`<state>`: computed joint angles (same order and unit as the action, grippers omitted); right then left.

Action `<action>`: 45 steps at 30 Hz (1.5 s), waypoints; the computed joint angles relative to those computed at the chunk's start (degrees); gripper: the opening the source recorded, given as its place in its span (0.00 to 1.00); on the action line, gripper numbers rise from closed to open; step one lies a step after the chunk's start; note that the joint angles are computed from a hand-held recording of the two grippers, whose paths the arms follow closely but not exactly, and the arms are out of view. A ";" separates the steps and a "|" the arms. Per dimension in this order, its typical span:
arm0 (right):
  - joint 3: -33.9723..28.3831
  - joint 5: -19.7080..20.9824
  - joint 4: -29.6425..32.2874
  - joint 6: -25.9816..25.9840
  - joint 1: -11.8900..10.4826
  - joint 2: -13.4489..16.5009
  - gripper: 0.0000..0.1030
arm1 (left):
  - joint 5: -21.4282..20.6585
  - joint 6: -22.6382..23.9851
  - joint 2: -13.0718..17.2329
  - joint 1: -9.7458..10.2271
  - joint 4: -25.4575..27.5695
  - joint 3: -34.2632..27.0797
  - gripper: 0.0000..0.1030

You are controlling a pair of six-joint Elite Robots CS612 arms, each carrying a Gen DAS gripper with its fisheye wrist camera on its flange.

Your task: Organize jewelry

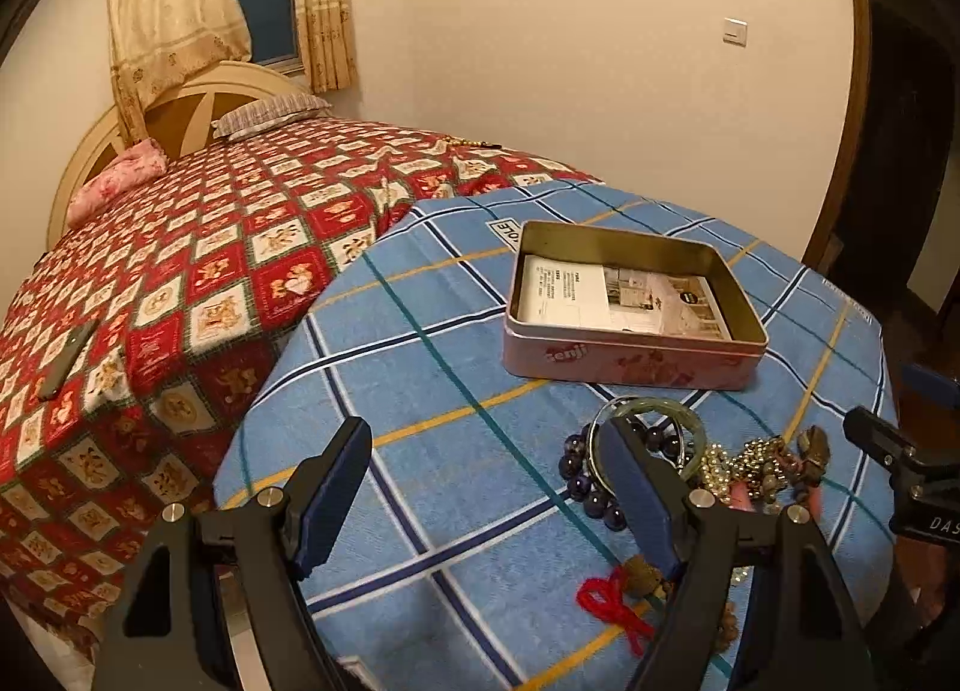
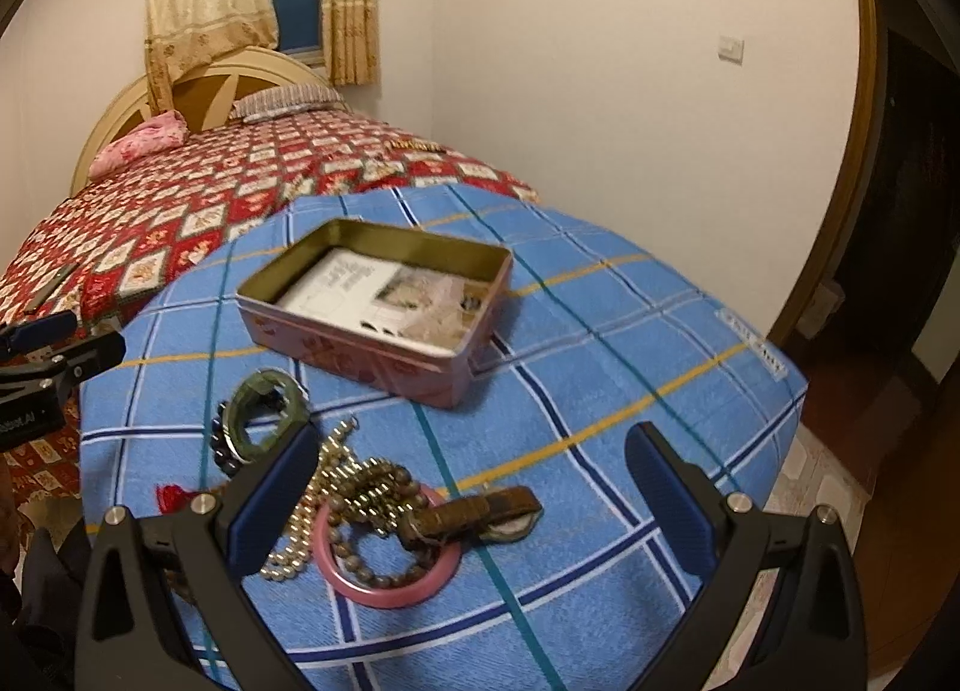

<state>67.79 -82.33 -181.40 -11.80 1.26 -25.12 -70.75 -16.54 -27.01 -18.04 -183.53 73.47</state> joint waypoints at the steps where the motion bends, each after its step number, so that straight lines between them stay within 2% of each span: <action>1: -0.30 -0.49 1.04 0.37 -0.05 0.21 1.00 | -0.13 0.47 0.45 -0.03 0.74 -0.74 0.76; 2: -0.61 -0.93 2.18 0.74 -0.08 0.40 0.99 | -1.19 0.82 0.82 0.06 1.50 -1.37 0.76; 5: -1.67 -1.34 5.69 1.94 -0.39 0.93 0.86 | -3.45 2.36 2.38 0.08 2.99 -4.01 0.75; 6: -1.79 -0.87 6.70 2.41 -0.56 0.97 0.85 | -3.91 2.84 2.75 0.03 4.37 -4.96 0.72; 8: -1.85 -0.70 7.80 3.14 -0.76 0.96 0.83 | -6.15 3.97 3.78 0.11 5.58 -6.98 0.55; 13: -1.87 -0.15 8.88 3.57 -1.01 1.01 0.81 | -8.77 4.89 5.36 0.09 9.58 -10.31 0.53; 18: -2.50 0.25 9.55 3.55 -0.94 1.41 0.81 | -7.90 7.18 5.97 -0.53 10.40 -11.35 0.50; 19: -2.47 0.21 9.63 3.39 -0.92 1.43 0.81 | -7.72 8.21 6.16 -0.68 10.20 -11.66 0.47; 21: -2.49 0.41 9.80 3.30 -0.99 1.49 0.81 | -8.06 9.29 6.58 -0.75 11.20 -12.57 0.27; 22: -2.52 0.49 9.87 3.37 -1.03 1.51 0.81 | -8.02 9.22 6.64 -0.72 11.52 -12.72 0.14; 23: -2.63 0.59 9.90 3.47 -1.06 1.57 0.80 | -7.88 9.34 6.64 -0.74 11.39 -12.74 0.08; 26: -2.63 1.46 10.25 3.89 -1.32 1.53 0.73 | -9.48 8.58 6.02 -0.46 8.62 -11.52 0.04; 32: -2.53 1.80 10.23 4.31 -1.45 1.50 0.73 | -11.99 6.46 4.10 -0.01 2.60 -8.38 0.04; 34: -2.25 1.86 9.88 4.23 -1.46 1.35 0.73 | -11.48 6.17 3.57 0.05 1.28 -7.61 0.00; 37: -2.04 2.23 9.26 4.26 -1.53 1.24 0.72 | -10.67 5.36 2.85 0.21 -0.85 -6.37 0.00; 40: -1.79 3.01 8.13 3.80 -1.45 1.11 0.71 | -9.90 5.22 2.53 0.35 -1.84 -5.65 0.00; 44: -1.19 4.26 6.78 1.25 -1.15 0.86 0.70 | -10.54 5.71 2.87 0.44 0.23 -6.12 0.00; 45: -1.29 4.14 6.81 1.02 -1.09 0.93 0.70 | -9.58 5.97 2.99 0.23 0.75 -6.22 0.00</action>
